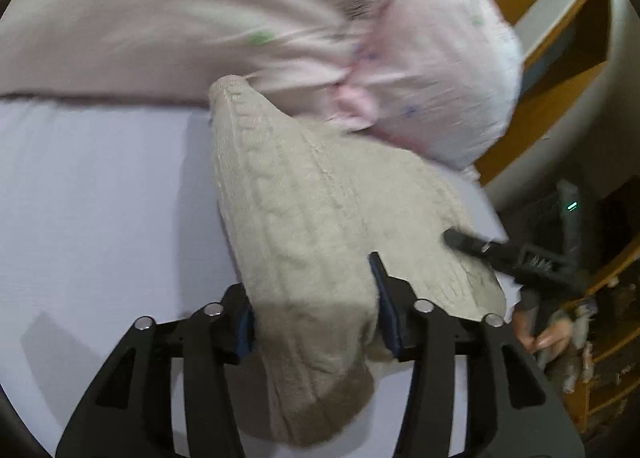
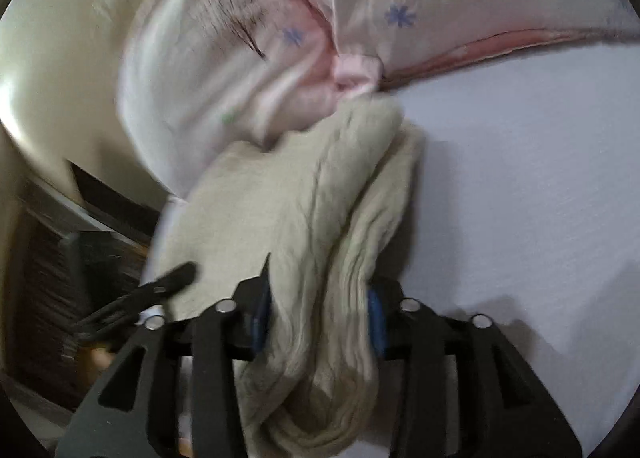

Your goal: Fold small clothes

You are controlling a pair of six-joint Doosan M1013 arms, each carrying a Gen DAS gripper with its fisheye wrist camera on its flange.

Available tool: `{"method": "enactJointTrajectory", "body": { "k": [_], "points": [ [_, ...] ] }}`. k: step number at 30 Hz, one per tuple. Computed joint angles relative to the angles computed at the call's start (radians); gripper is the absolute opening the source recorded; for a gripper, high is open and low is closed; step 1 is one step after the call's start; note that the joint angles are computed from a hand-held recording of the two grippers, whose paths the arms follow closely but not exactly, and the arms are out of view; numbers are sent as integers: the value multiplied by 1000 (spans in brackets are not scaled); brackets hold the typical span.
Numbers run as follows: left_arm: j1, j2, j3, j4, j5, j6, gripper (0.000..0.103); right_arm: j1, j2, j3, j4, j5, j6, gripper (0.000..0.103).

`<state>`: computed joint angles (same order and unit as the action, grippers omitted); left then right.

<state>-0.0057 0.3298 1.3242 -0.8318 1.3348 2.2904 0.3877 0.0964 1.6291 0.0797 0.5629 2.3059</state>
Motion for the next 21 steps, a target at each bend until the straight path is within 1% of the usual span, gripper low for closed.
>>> {"method": "enactJointTrajectory", "body": {
  "k": [1, 2, 3, 4, 5, 6, 7, 8, 10, 11, 13, 14, 15, 16, 17, 18, 19, 20, 21],
  "points": [
    [7, -1, 7, -8, 3, -3, 57, 18, -16, 15, -125, -41, 126, 53],
    [16, -9, 20, -23, -9, 4, 58, 27, -30, 29, -199, -70, 203, 55],
    [18, -20, 30, -25, -26, 18, 61, 38, -46, 45, -269, -97, 272, 57],
    [16, -24, 34, -20, -38, 29, 64, 44, -49, 48, -293, -99, 289, 57],
    [11, -36, 44, -4, -62, 51, 65, 47, -45, 39, -278, -79, 253, 54],
    [13, -40, 48, 4, -70, 65, 66, 59, -26, 12, -289, -22, 227, 21],
    [10, -44, 55, 17, -83, 76, 66, 71, -2, -16, -352, 72, 244, 10],
    [5, -47, 57, 33, -90, 77, 66, 78, 15, -38, -394, 114, 289, 10],
    [4, -39, 54, 28, -63, 71, 66, 62, 10, -22, -409, 100, 367, 10],
    [3, -44, 61, 34, -65, 69, 66, 60, 7, -19, -410, 102, 378, 10],
    [-2, -61, 79, 38, -98, 81, 66, 81, 8, -30, -459, 129, 397, 11],
    [2, -77, 93, 34, -120, 95, 66, 95, 1, -27, -496, 137, 420, 14],
    [7, -89, 104, 28, -133, 108, 66, 113, -8, -24, -546, 156, 460, 25],
    [11, -102, 115, 22, -147, 118, 66, 134, -18, -19, -595, 171, 502, 31],
    [19, -123, 134, 24, -164, 132, 67, 156, -34, -5, -653, 178, 546, 55],
    [21, -139, 149, 35, -183, 133, 74, 171, -36, -6, -693, 190, 573, 90],
    [23, -166, 174, 60, -219, 128, 86, 209, -50, 3, -777, 232, 627, 101],
    [21, -181, 189, 83, -247, 119, 91, 234, -52, 2, -816, 265, 644, 101],
    [15, -204, 213, 127, -291, 102, 96, 261, -50, -5, -838, 314, 636, 101]
  ]
}}
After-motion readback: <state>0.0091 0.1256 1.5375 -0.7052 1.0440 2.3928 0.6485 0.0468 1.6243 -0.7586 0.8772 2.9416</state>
